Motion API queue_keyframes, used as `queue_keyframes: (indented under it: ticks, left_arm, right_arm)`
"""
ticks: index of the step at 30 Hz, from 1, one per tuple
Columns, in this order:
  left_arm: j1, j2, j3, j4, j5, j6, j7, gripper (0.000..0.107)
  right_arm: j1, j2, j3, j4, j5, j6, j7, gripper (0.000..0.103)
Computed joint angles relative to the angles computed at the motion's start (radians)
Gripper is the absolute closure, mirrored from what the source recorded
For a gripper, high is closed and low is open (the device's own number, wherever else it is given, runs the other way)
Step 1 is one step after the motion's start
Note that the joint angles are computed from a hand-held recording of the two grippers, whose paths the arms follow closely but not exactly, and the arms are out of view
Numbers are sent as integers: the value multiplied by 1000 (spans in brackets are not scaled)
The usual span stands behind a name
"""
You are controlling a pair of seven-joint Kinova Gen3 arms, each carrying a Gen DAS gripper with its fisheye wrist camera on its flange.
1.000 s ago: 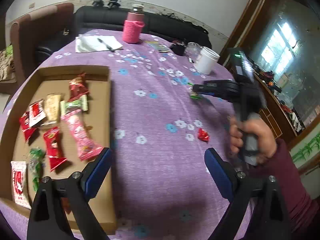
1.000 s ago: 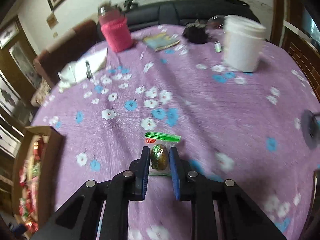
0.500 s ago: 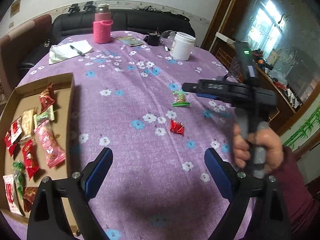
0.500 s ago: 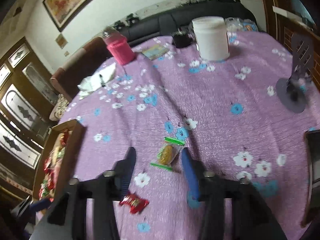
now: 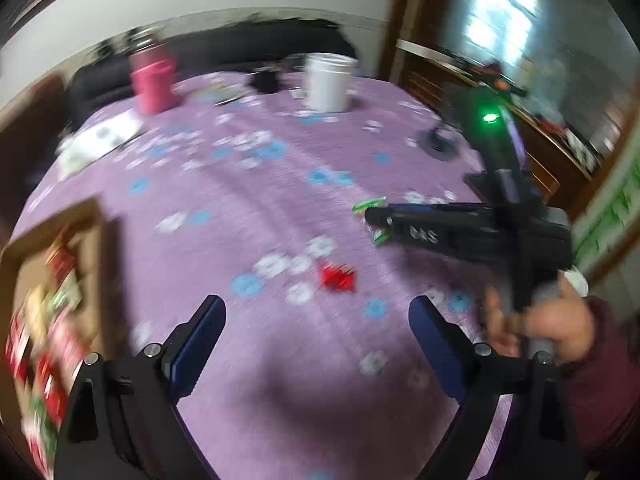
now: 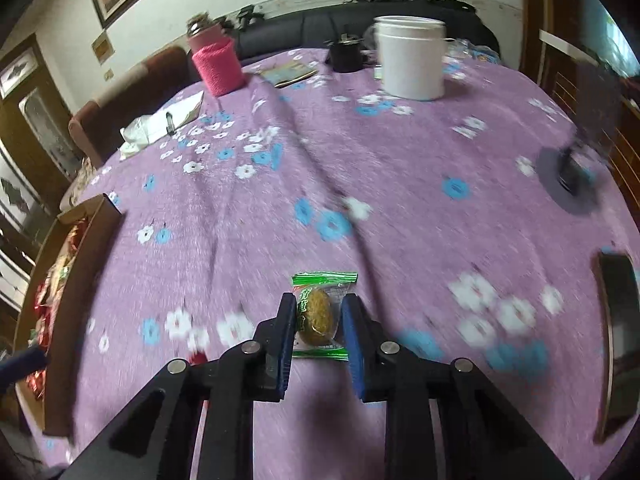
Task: Organize snacks
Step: 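Grasp the green-striped candy with the right tool while the left tool grasps a small red candy, then drop the green-striped candy and small red candy into the tray with both tools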
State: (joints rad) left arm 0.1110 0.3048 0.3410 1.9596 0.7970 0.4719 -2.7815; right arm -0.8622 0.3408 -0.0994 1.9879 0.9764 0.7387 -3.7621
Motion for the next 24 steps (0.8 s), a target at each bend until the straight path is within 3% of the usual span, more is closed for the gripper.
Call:
queue_keyframes:
  ticks: [4, 6, 8, 9, 11, 12, 14, 17, 20, 24]
  left_arm:
    - [149, 87, -77, -86, -97, 1, 96, 15]
    - [196, 123, -85, -116, -175, -21, 174, 15]
    - [208, 144, -62, -126, -257, -49, 240, 19]
    - [222, 154, -61, -132, -298, -57, 269, 24]
    - [252, 171, -69, -137, -367, -67, 327, 59]
    - [261, 166, -68, -124, -395, -94, 342, 63]
    - [225, 165, -22, -111, -405, -107, 337, 86]
    - [164, 160, 39, -94, -405, -125, 349, 86]
    - [83, 145, 105, -69, -386, -136, 335, 86]
    - [-90, 90, 197, -24, -245, -105, 218, 86]
  right_arm:
    - [-166, -75, 150, 116, 64, -76, -163, 79]
    - [-243, -89, 232, 157, 108, -105, -244, 79]
    - [-257, -99, 248, 187, 162, -125, -325, 79]
    - [-237, -106, 229, 200, 195, -134, -366, 79]
    - [-162, -102, 144, 212, 266, -127, -447, 79]
    - [-127, -100, 98, 218, 294, -114, -480, 78]
    - [-51, -97, 5, 215, 314, -86, -501, 78]
    - [37, -88, -110, 210, 328, -38, -518, 78]
    - [33, -83, -121, 206, 322, -11, -521, 78]
    - [19, -81, -130, 214, 354, 7, -561, 78]
